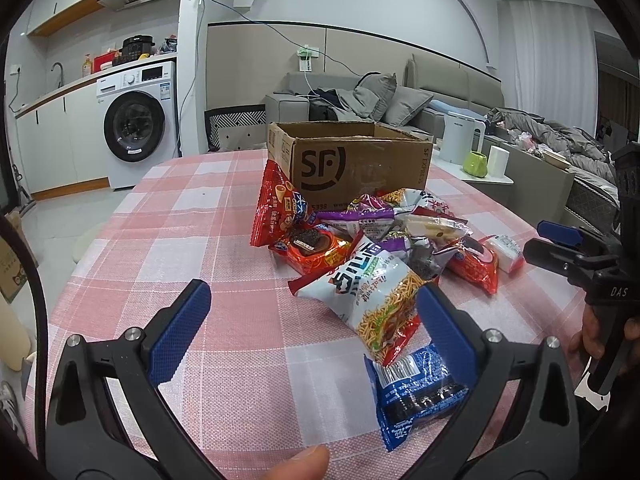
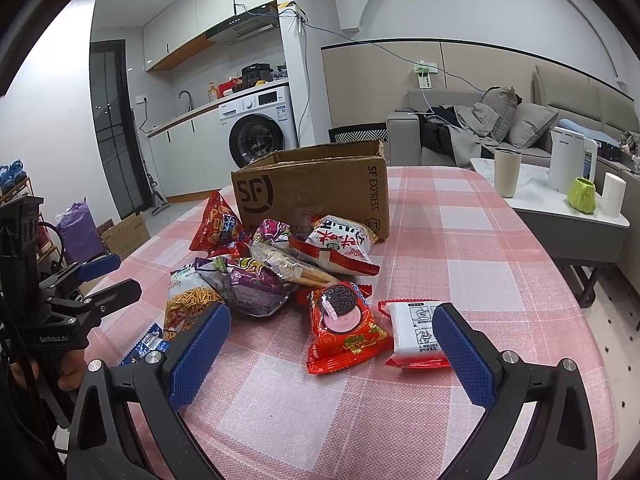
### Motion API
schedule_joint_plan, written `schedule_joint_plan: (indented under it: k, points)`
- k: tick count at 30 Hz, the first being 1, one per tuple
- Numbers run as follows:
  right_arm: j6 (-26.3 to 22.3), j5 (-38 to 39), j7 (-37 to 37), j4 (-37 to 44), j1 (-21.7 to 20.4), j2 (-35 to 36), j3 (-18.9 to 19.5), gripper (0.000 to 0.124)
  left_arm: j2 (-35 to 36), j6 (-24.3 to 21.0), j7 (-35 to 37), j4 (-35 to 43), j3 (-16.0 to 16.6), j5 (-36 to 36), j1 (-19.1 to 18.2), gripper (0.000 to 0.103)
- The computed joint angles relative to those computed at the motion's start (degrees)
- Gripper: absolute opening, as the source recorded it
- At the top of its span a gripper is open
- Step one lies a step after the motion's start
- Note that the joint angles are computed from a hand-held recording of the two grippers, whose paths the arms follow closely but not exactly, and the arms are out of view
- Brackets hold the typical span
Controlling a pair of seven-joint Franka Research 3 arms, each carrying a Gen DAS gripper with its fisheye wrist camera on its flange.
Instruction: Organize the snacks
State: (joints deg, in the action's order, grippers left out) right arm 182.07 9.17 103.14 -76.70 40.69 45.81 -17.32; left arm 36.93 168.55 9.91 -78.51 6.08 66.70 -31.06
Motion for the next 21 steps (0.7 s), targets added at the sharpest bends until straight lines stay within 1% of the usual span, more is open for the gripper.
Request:
schedule_joint_plan:
  k: [8,13,21]
  points:
    - [0.07,0.07,-0.16,-0.01,-0.17,-0.03,0.24,0.103,0.05,-0.02,0.18,0.03,0.08,-0.24,-0.1,0.102]
    - [-0.05,0.13,0.09,0.11,0.12,0.1,-0.16,0.103,0.0,-0.12,1.62,-0.05,-0.54,-1.02,0.22,0.102]
    - [-0.15,0.03,0.54,0.35,0.33,0.32,-0.51,0.103,-0.38,-0.3,2.22,-0.38,-0.36,-0.88,-0.1,0.102]
